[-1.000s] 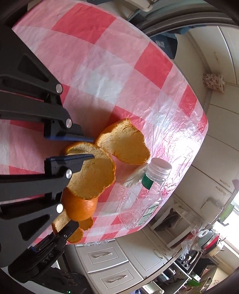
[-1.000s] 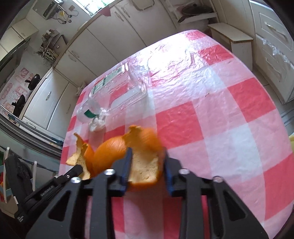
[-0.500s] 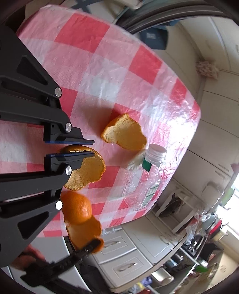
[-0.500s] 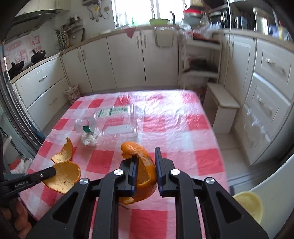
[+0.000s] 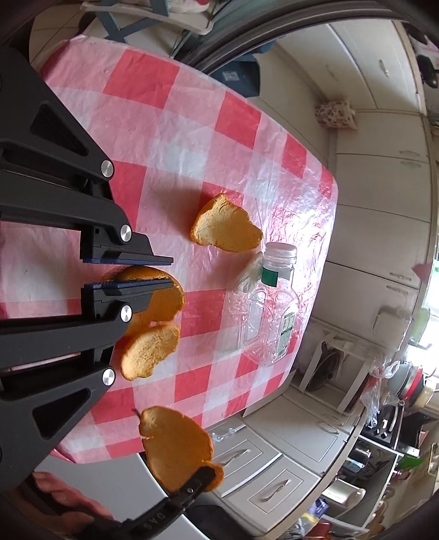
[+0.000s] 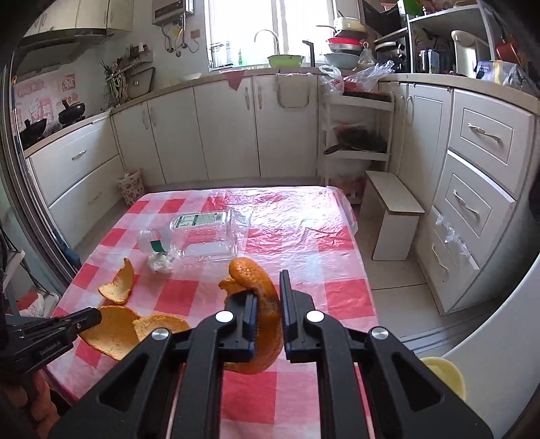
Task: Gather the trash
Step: 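Carry both orange peels to the yellow bin and open both tools over it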
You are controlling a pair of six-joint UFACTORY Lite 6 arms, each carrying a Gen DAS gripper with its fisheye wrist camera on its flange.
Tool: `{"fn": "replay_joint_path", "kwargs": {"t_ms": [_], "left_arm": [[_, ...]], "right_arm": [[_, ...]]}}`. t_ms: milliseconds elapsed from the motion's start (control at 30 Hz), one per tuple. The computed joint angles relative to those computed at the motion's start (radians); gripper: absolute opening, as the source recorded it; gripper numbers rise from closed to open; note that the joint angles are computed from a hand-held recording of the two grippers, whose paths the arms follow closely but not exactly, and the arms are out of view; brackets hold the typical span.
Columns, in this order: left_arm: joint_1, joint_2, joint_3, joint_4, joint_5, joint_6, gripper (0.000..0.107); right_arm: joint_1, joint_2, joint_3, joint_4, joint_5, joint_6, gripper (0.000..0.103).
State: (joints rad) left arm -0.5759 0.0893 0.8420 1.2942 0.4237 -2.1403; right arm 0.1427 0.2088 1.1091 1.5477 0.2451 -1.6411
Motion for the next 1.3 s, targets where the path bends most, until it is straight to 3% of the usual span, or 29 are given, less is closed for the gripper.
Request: {"fn": "replay_joint_path", "kwargs": {"t_ms": [200, 500, 967, 1300], "left_arm": [[-0.093, -0.019, 0.030, -0.032, 0.138, 0.056, 0.007], [-0.158, -0.028, 0.064, -0.029, 0.215, 0.078, 0.007], [-0.195, -0.119, 0.016, 0.075, 0.277, -0.045, 0.007], [-0.253, -0.020, 0.134, 0.073, 0.200, -0.035, 0.007]], "right_arm": [[-0.059, -0.023, -0.036, -0.051, 0.063, 0.042, 0.012], [-0.124, -0.042, -0.060, -0.099, 0.100, 0.070, 0.012], [-0.168, -0.056, -0.079, -0.145, 0.128, 0.083, 0.012], [-0.316, -0.042, -0.061, -0.146, 0.149, 0.047, 0.012]]}}
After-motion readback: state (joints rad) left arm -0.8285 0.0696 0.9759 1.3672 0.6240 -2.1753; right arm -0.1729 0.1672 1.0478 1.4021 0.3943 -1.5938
